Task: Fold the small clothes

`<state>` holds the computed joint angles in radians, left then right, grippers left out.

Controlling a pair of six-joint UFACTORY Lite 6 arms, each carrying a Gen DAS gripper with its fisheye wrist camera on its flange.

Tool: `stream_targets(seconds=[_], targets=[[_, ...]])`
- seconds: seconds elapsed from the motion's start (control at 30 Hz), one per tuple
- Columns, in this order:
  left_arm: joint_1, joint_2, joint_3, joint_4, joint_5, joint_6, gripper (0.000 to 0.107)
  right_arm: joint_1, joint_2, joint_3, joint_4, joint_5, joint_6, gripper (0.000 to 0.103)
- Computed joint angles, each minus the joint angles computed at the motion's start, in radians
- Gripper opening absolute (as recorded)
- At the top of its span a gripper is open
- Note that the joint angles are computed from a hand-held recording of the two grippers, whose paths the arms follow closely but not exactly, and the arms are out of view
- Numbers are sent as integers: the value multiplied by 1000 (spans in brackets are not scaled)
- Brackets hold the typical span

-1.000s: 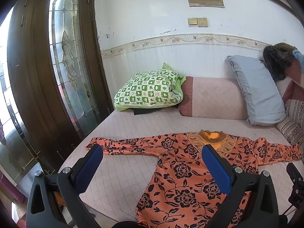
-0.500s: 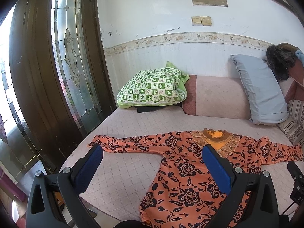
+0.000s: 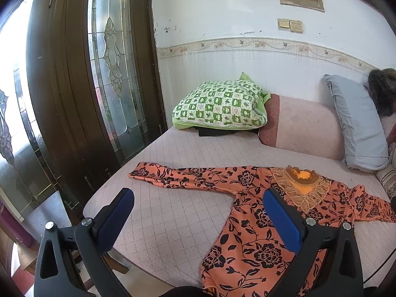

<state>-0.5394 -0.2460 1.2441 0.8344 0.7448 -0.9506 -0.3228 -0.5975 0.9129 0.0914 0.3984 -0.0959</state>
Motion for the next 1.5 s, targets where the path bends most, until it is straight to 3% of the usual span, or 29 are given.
stream_targets(seconds=[0.23,0.47,0.53,0.6,0.7,0.83,0.97,1.03,1.1,1.23,1.37,1.5], targets=[[59,142,44,-48,-94,36,103,36,125,19,-181,-37,180,103],[101,443,202,-224,-140,163,103,-14,279,29,-154,-104,142,103],[114,553,272,-347,-146,262,103,-46,327,34,-120,-122,97,103],[112,684,372,-433,-116,320,103,-85,376,38,-74,-142,39,103],[76,845,511,-416,-72,286,103,-150,467,65,-24,-160,-16,103],[-10,1018,735,-327,79,262,103,-199,588,134,-279,-145,207,103],[-41,880,572,-330,3,278,103,-250,633,183,-355,-117,274,103],[-50,794,483,-336,-35,299,103,-278,631,204,-296,-83,248,103],[-59,693,383,-280,-77,258,103,-305,605,210,-203,-57,188,103],[-89,508,232,-69,-126,93,103,-308,554,212,-214,-25,231,103],[-87,455,253,5,-160,36,103,-318,546,241,-158,9,211,103],[-92,625,464,-57,-171,41,103,-339,570,262,-144,11,190,103]])
